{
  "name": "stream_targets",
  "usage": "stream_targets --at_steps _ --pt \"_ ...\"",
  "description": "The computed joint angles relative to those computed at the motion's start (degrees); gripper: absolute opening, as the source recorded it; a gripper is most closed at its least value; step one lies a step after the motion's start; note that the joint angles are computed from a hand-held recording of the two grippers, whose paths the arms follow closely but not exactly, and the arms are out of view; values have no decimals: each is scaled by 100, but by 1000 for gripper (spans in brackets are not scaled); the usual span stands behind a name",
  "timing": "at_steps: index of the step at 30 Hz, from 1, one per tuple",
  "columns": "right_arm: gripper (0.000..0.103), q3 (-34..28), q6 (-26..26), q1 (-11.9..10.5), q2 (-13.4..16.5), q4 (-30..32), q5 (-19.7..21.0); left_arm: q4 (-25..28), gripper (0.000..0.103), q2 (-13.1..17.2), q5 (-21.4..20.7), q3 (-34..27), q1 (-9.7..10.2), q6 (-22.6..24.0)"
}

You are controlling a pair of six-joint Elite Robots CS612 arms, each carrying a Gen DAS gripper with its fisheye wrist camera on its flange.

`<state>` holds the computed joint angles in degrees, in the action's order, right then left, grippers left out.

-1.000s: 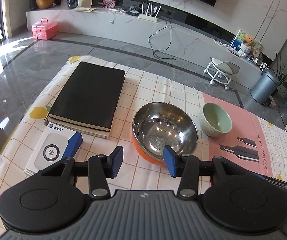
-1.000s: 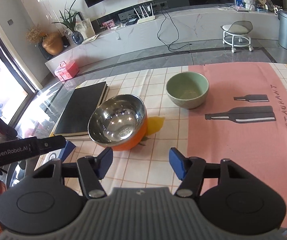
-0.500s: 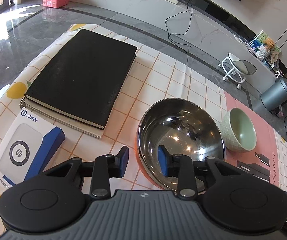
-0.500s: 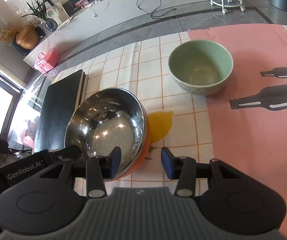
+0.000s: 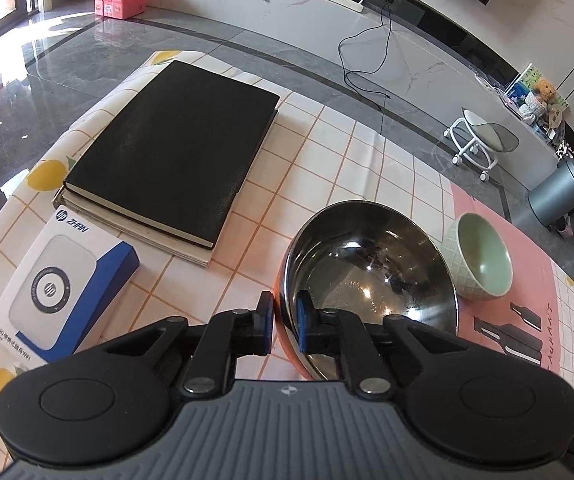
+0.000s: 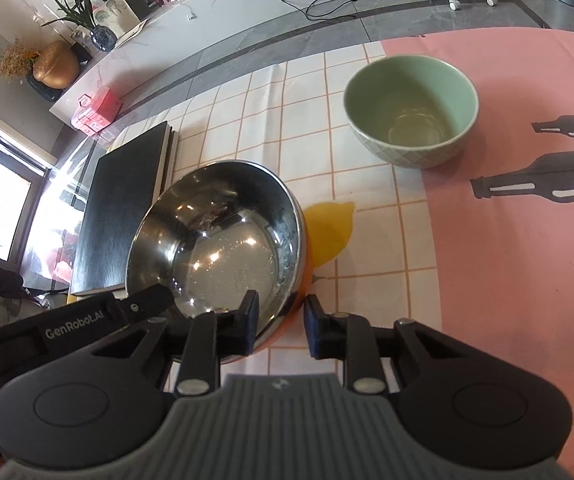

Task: Organize plates and bowls
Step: 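Lower the blue steel bowl into the orange steel bowl with both grippers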

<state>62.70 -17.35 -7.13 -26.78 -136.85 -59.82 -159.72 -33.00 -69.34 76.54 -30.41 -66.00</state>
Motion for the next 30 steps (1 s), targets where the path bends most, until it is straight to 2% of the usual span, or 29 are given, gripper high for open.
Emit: stream_targets --at_steps 6,11,16,24,30 --pt "20 573 -176 -200 -433 72 267 318 13 -392 285 333 -295 -293" --pt "18 1379 -419 -467 -956 -299 426 89 13 -706 535 747 -628 -560" --pt "18 1983 -695 -855 -1381 -139 677 -76 15 -917 573 1026 -934 -745" --pt "18 2694 -1133 -1458 -1853 -69 662 20 15 -915 381 957 -1364 -1137" --pt "18 2851 -1154 -1848 -1974 -319 741 38 15 -729 140 584 -1526 -953"
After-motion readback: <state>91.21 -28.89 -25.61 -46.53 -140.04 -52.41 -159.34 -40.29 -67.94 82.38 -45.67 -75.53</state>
